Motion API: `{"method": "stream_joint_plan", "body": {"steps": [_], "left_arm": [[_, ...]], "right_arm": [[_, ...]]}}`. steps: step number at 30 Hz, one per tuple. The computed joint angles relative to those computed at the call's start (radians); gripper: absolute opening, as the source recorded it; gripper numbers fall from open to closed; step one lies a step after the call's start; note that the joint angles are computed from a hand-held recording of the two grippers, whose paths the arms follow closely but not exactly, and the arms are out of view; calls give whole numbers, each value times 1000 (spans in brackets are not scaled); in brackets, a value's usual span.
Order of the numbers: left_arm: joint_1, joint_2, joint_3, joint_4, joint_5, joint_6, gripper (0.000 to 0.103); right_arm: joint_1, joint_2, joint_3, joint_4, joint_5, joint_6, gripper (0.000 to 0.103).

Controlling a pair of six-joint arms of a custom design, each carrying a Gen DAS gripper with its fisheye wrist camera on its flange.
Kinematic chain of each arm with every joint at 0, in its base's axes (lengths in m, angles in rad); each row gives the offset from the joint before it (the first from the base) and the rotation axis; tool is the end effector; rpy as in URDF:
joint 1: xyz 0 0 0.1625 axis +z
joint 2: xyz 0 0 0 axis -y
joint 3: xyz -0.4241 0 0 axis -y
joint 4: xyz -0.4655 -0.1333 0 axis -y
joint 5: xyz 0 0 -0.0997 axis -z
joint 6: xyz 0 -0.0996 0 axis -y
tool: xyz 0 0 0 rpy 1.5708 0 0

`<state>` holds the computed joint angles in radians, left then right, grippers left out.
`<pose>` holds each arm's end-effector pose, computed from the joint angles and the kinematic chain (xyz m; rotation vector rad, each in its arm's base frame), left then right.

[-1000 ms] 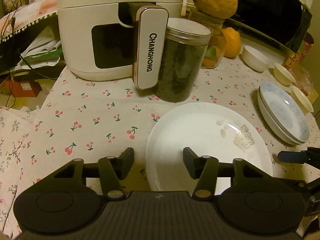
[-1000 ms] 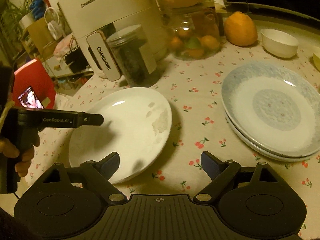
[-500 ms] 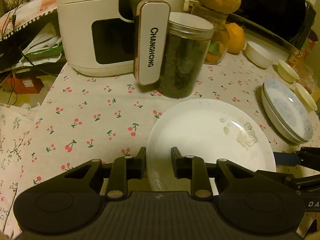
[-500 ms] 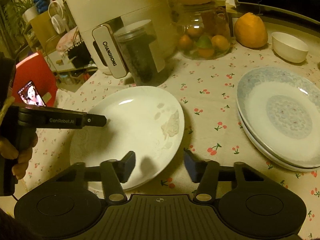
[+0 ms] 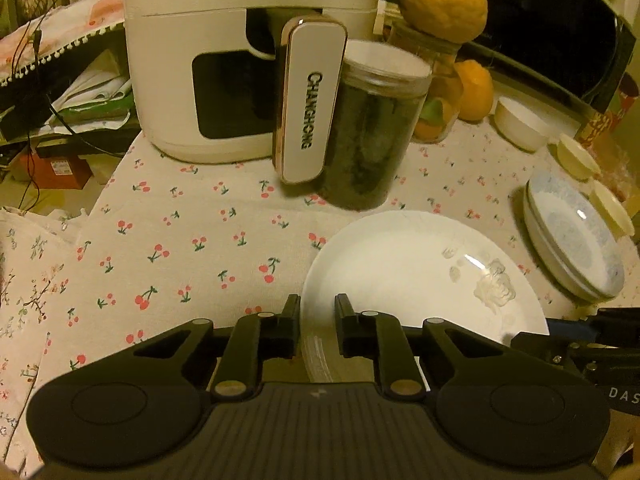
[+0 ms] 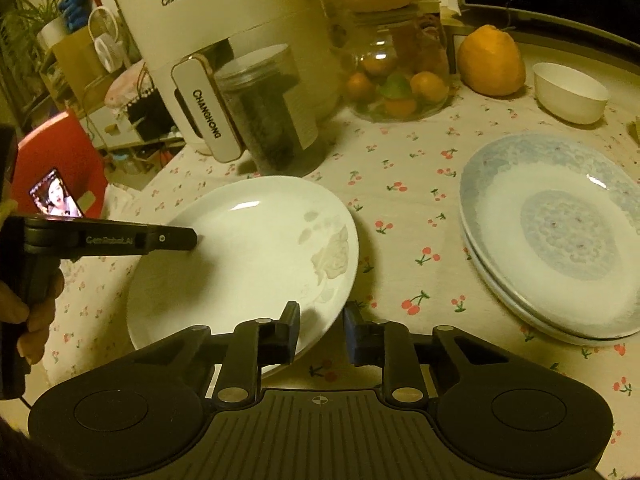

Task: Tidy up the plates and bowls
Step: 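Carry the white plate with the left gripper over the blue plate stack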

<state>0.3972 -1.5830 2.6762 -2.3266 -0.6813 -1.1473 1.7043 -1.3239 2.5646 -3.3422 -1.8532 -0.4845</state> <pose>-0.1786 -0.3034 0.0810 0.2219 2.3499 -0.8683 0.1564 -0.3714 0.1013 0.7220 -2.6049 0.6558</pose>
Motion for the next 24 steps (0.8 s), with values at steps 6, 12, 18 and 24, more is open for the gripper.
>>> {"method": "stream_joint_plan", "body": {"steps": [6, 12, 18, 24], "left_arm": [[-21, -1, 4, -28, 10, -9, 16], [-33, 35, -3, -122, 11, 22, 16], [-29, 104, -27, -229, 17, 75, 16], [-21, 170, -55, -312, 11, 125, 16]], "right_arm": [[-2, -39, -4, 26, 14, 18, 23], [-19, -92, -6, 56, 30, 38, 23], [-35, -138, -11, 83, 31, 59, 23], [-61, -189, -12, 103, 50, 62, 23]]}}
